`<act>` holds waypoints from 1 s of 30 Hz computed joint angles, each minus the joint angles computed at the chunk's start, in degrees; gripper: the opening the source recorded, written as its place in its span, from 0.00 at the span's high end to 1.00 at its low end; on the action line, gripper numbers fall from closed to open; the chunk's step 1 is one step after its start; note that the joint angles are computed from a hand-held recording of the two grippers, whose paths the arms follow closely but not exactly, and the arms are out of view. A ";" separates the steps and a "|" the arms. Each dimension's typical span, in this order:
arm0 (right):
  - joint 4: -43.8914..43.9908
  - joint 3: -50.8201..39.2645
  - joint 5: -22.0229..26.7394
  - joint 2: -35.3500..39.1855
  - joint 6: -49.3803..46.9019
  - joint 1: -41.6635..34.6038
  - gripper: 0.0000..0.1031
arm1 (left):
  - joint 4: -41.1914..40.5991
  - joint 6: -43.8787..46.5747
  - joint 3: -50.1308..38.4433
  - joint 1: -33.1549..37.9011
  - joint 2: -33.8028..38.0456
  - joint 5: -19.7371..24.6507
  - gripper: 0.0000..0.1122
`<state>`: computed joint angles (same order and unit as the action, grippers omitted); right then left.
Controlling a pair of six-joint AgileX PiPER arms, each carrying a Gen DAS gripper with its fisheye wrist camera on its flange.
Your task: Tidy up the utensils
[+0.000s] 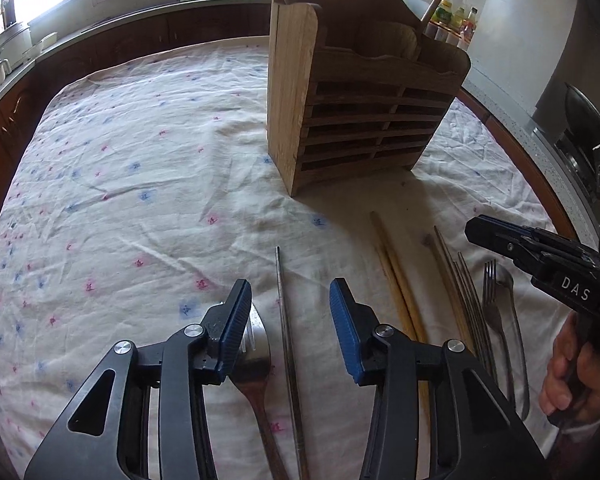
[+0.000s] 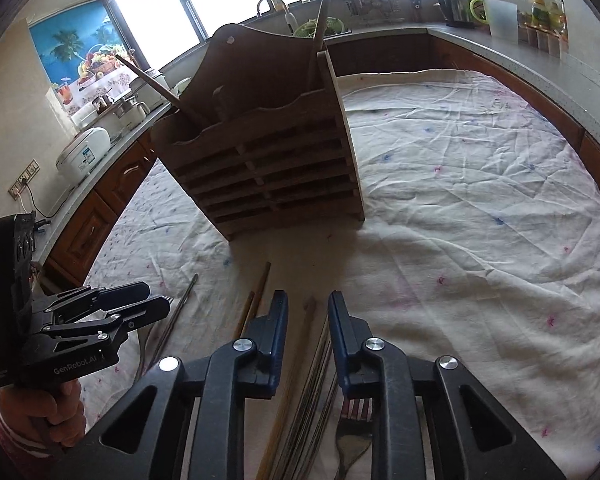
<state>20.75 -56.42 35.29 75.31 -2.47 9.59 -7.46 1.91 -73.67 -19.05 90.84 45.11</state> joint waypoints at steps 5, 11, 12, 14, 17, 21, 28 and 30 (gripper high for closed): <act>-2.09 -1.99 0.54 3.56 1.69 0.49 0.81 | -0.78 1.53 -1.93 0.40 2.79 1.05 0.67; -5.64 -3.51 1.70 6.43 4.40 1.29 0.85 | -1.59 2.72 -2.75 0.88 4.67 1.46 0.72; -6.10 -3.77 1.92 7.01 4.62 1.35 0.85 | -1.45 2.65 -3.07 0.77 4.94 1.61 0.72; -6.68 -3.72 1.86 7.66 4.83 1.59 0.86 | -1.23 2.76 -3.65 0.70 5.33 2.02 0.72; -9.76 -4.52 2.03 8.26 6.89 2.82 0.86 | -0.36 2.17 -5.00 0.06 6.24 2.76 0.72; -15.34 -6.03 2.97 9.31 10.00 5.37 0.85 | 3.95 -0.52 -4.81 -2.20 6.39 1.88 0.74; -17.86 -4.71 1.16 8.72 11.43 6.25 0.91 | 4.66 -3.14 -5.57 -3.47 7.26 1.12 0.97; -16.84 -4.21 0.54 8.44 11.35 5.83 0.93 | 4.63 -3.46 -5.51 -3.42 7.16 1.19 0.97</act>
<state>3.91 -60.63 35.83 83.75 8.88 15.42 -2.83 -1.55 -79.18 -22.47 97.99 46.30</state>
